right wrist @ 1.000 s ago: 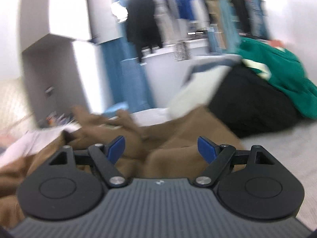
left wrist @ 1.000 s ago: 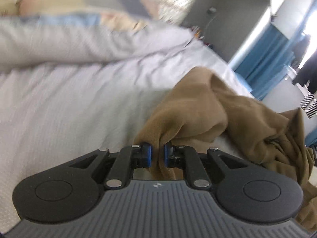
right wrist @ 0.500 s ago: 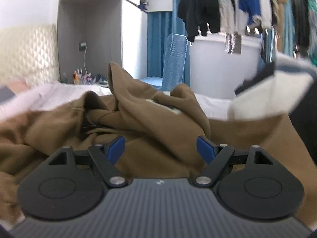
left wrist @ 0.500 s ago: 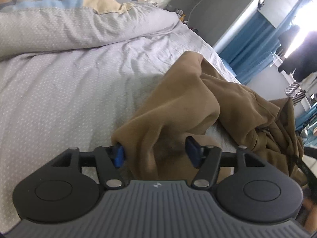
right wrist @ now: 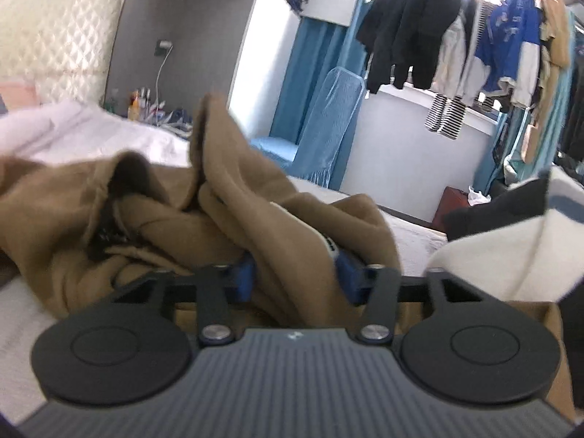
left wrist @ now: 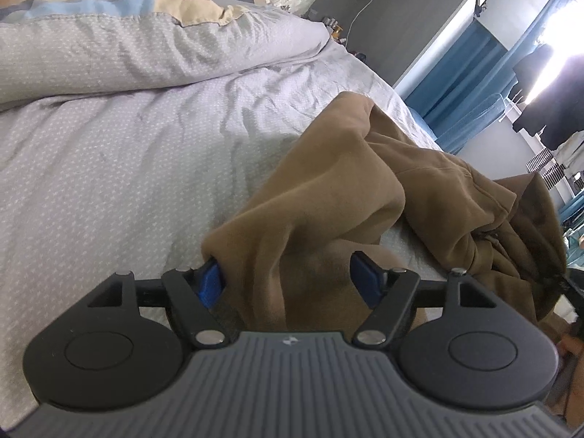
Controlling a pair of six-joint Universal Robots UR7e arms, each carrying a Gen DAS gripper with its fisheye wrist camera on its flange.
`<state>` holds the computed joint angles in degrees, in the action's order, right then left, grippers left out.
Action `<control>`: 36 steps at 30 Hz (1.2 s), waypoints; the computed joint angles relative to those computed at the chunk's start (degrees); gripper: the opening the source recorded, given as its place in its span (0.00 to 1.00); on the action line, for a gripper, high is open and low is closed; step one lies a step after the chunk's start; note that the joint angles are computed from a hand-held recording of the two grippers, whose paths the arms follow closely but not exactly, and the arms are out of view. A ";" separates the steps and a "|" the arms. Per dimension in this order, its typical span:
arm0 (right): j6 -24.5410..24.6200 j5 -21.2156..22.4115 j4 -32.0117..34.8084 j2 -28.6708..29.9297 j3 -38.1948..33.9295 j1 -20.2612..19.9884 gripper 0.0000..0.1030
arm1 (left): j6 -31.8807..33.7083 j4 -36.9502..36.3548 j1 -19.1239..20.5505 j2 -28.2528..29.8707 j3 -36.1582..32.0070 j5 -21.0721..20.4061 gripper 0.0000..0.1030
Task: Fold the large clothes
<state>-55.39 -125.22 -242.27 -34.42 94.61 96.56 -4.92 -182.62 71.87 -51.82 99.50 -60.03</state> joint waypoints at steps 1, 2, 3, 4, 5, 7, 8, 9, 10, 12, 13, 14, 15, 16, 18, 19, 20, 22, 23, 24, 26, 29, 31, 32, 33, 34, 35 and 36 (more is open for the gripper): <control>-1.37 0.00 -1.58 -0.21 0.50 0.57 0.24 | 0.25 -0.40 -0.27 -0.46 0.73 0.41 0.74; -1.71 0.21 -2.64 -0.74 1.41 1.25 0.24 | 0.58 -0.91 -0.55 -0.89 1.45 0.94 0.74; -1.61 0.63 -3.32 -1.60 2.66 1.78 0.23 | 1.29 -1.95 -1.04 -1.47 2.52 1.92 0.74; -2.20 0.95 -4.67 -2.24 3.95 2.49 0.23 | 1.87 -2.79 -1.45 -2.03 3.46 2.59 0.74; -3.45 1.26 -6.66 -2.79 5.32 3.35 0.22 | 2.28 -3.49 -1.69 -2.58 4.22 2.85 0.74; -5.80 2.46 -10.59 -3.98 7.95 5.29 0.22 | 2.97 -5.45 -2.35 -4.04 6.33 3.46 0.74; -7.13 3.16 -12.80 -4.50 9.22 6.49 0.21 | 3.19 -6.23 -2.68 -4.73 7.34 3.93 0.74; -7.81 3.66 -14.59 -5.17 10.65 7.83 0.21 | 3.45 -7.24 -3.10 -5.61 8.74 4.51 0.74; -7.68 4.01 -15.17 -6.02 11.55 8.85 0.21 | 3.66 -8.23 -3.50 -6.47 10.24 5.08 0.74; -7.29 4.33 -17.65 -7.59 14.37 11.88 0.21 | 4.39 -10.51 -4.35 -8.19 13.48 6.38 0.74; -7.10 4.73 -18.32 -8.30 15.44 12.90 0.21 | 5.22 -11.78 -4.91 -9.23 15.52 7.11 0.74; -6.99 4.97 -19.58 -8.95 17.22 14.47 0.21 | 6.09 -12.95 -5.51 -10.15 17.46 7.90 0.74; -6.90 4.95 -20.40 -9.40 18.75 15.83 0.21 | 6.95 -14.05 -6.19 -11.04 19.34 8.84 0.74; -6.73 4.92 -20.97 -9.72 20.09 16.97 0.21 | 7.75 -14.99 -6.70 -11.72 20.69 9.52 0.74; -6.06 4.89 -21.97 -10.30 23.29 18.97 0.21 | 9.05 -17.67 -8.29 -13.30 23.91 10.97 0.74; -5.39 5.03 -22.29 -10.35 24.65 19.44 0.21 | 9.33 -18.74 -9.11 -14.25 25.34 11.06 0.74; -4.33 4.95 -22.68 -10.49 26.60 20.08 0.21 | 9.77 -19.95 -9.86 -15.02 26.57 10.82 0.74; -2.29 5.26 -23.37 -10.32 29.57 20.51 0.21 | 11.97 -24.36 -11.78 -15.61 28.81 11.37 0.74; -0.95 5.54 -24.19 -10.06 31.38 20.45 0.21 | 13.39 -26.77 -12.61 -15.53 29.66 11.59 0.77; 0.50 5.87 -24.89 -9.72 32.88 20.32 0.21 | 15.03 -29.49 -13.55 -15.41 30.73 11.50 0.79; 2.82 6.30 -26.00 -8.73 34.55 19.92 0.21 | 15.90 -30.21 -14.29 -15.72 31.97 9.22 0.80; 9.51 7.58 -25.91 -8.63 37.70 18.09 0.21 | 15.13 -26.83 -14.65 -15.74 32.80 5.13 0.80; 13.21 8.24 -25.31 -8.78 38.84 17.23 0.21 | 15.66 -25.02 -14.75 -14.28 32.38 2.93 0.80; 14.52 8.46 -24.27 -9.48 39.29 16.59 0.21 | 16.65 -24.60 -14.86 -13.20 31.97 1.84 0.80; 15.98 8.46 -23.14 -10.03 39.48 16.35 0.22 | 17.59 -25.04 -14.87 -11.96 31.51 0.70 0.80; 17.74 9.07 -22.38 -10.60 39.89 15.73 0.22 | 18.45 -25.69 -14.86 -10.41 30.84 -0.43 0.80; 19.34 8.97 -23.12 -9.78 40.16 15.92 0.22 | 19.29 -26.22 -14.93 -8.77 30.05 -1.43 0.80; 21.01 9.82 -22.58 -10.22 40.39 15.04 0.22 | 20.34 -26.56 -14.93 -7.04 28.79 -2.29 0.80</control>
